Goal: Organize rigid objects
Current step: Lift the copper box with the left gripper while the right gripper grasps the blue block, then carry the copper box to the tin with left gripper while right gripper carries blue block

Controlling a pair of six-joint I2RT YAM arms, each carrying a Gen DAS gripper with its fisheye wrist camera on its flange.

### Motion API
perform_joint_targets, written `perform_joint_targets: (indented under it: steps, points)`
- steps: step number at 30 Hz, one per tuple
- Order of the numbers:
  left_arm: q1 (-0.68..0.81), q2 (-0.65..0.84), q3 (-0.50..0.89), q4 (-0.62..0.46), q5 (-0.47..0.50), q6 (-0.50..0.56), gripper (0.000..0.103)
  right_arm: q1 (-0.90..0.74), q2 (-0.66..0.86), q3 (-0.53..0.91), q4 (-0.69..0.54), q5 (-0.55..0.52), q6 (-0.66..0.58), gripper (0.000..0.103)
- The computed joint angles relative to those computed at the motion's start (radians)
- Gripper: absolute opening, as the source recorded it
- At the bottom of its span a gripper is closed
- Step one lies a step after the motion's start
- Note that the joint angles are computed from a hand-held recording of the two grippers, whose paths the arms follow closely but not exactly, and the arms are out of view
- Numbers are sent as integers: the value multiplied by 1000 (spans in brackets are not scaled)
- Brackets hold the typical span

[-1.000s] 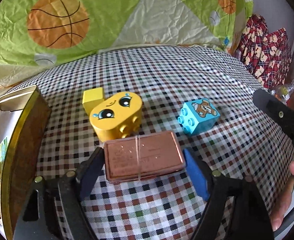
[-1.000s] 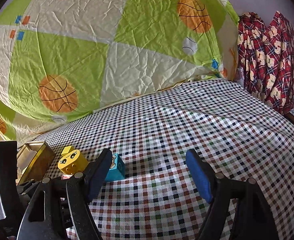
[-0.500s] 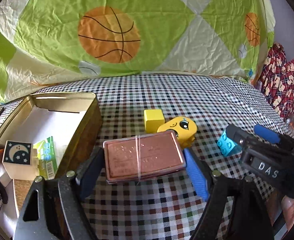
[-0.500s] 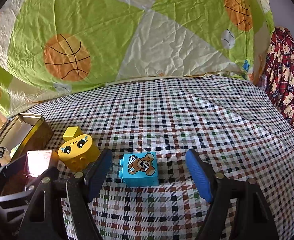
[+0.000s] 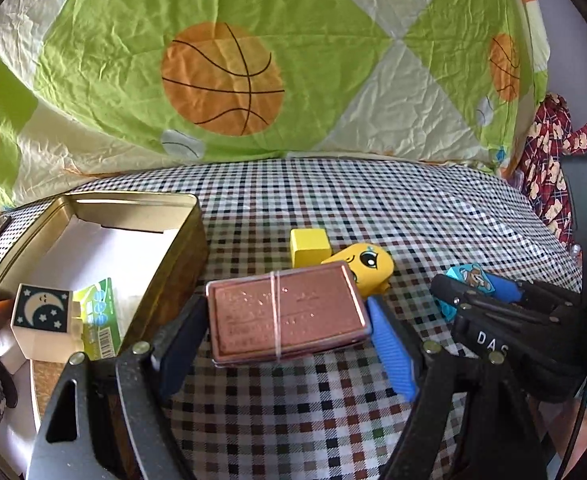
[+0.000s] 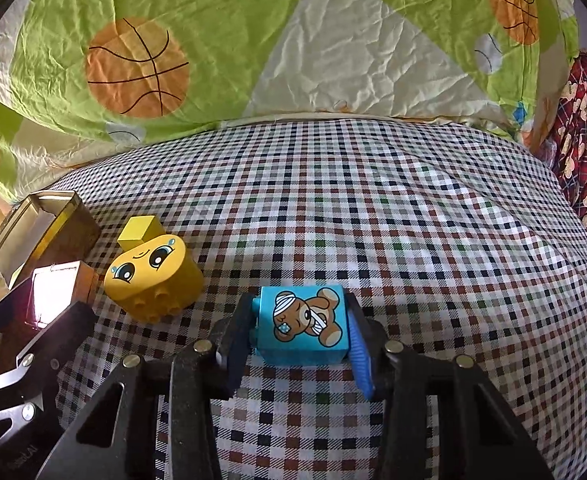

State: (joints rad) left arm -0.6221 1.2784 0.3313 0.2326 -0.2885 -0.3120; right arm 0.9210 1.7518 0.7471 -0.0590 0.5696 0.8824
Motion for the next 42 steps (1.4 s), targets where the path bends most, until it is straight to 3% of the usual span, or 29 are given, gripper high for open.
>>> perform_joint_targets:
  steps: [18, 28, 42]
  points:
    - [-35, -85, -62, 59, -72, 7, 80, 201, -69, -68, 148, 305, -79, 45]
    - [-62, -137, -81, 39, -99, 8, 80, 247, -109, -128, 218, 341, -58, 45]
    - [-188, -271, -144, 14, -264, -8, 80, 310, -135, -158, 235, 421, -37, 46]
